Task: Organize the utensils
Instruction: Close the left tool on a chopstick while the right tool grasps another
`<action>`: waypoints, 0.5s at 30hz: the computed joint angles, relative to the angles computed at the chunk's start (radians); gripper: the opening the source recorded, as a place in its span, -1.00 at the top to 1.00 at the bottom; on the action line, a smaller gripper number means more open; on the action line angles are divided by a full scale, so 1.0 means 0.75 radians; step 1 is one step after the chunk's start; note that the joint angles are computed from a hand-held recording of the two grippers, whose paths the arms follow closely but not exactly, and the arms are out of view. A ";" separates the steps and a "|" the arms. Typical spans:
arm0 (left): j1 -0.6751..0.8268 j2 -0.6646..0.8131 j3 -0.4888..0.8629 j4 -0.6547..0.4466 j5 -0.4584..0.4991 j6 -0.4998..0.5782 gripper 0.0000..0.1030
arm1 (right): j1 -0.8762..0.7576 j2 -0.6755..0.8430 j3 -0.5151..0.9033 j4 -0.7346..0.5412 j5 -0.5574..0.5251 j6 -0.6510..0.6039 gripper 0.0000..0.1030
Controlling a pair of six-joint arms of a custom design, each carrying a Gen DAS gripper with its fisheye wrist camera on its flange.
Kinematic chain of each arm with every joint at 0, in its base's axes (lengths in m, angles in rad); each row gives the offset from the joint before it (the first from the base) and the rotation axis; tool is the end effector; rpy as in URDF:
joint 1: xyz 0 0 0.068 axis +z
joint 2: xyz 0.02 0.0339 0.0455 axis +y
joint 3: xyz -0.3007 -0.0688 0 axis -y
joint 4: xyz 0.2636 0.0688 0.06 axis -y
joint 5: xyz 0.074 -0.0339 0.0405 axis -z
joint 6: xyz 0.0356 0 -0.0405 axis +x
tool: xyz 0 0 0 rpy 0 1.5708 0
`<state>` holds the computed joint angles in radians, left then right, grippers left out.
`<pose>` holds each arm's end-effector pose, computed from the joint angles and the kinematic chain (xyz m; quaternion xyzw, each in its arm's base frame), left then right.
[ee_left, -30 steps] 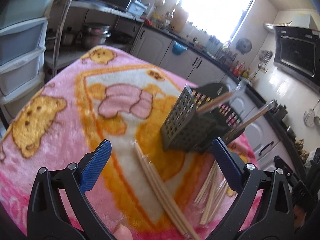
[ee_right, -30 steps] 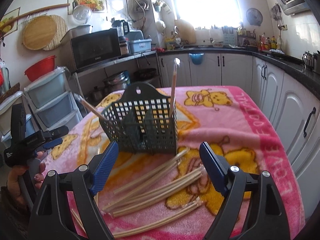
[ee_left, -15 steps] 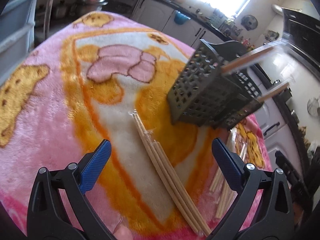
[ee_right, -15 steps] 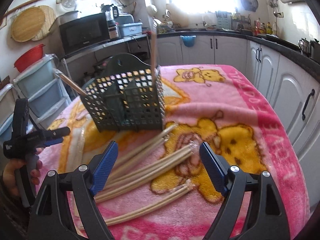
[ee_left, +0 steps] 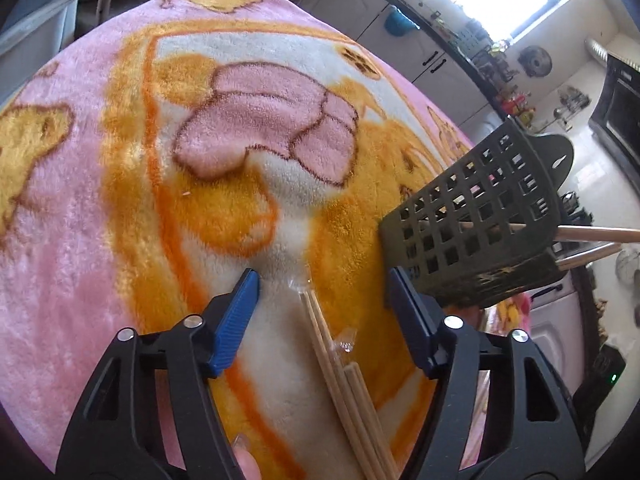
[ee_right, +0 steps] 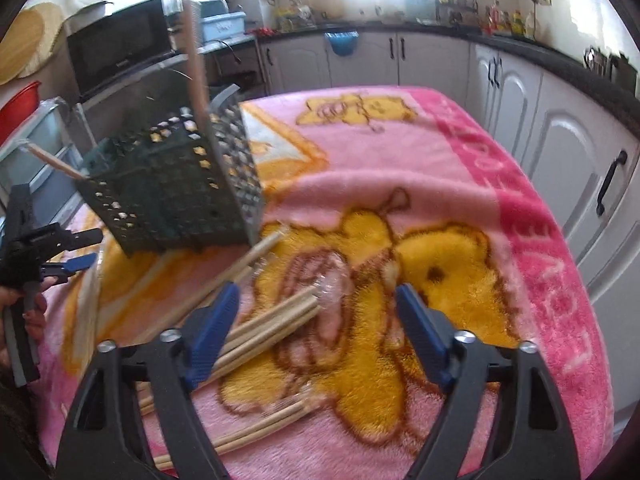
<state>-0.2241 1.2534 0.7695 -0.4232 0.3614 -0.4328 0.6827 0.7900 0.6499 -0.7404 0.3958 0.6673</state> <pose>0.2444 -0.0686 0.2451 -0.0386 0.9311 -0.2642 0.2485 0.1218 0.0813 0.2673 0.0594 0.9231 0.0629 0.3746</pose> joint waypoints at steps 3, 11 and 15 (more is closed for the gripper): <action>-0.023 0.010 0.005 0.016 -0.041 0.013 -0.01 | -0.132 0.011 -0.043 0.094 -0.142 -0.055 -0.27; -0.069 0.013 0.004 0.017 -0.166 0.064 0.47 | -0.300 0.092 -0.083 0.211 -0.306 -0.049 0.07; -0.070 -0.001 -0.008 0.011 -0.199 0.096 0.71 | -0.316 0.103 -0.093 0.233 -0.311 -0.044 0.51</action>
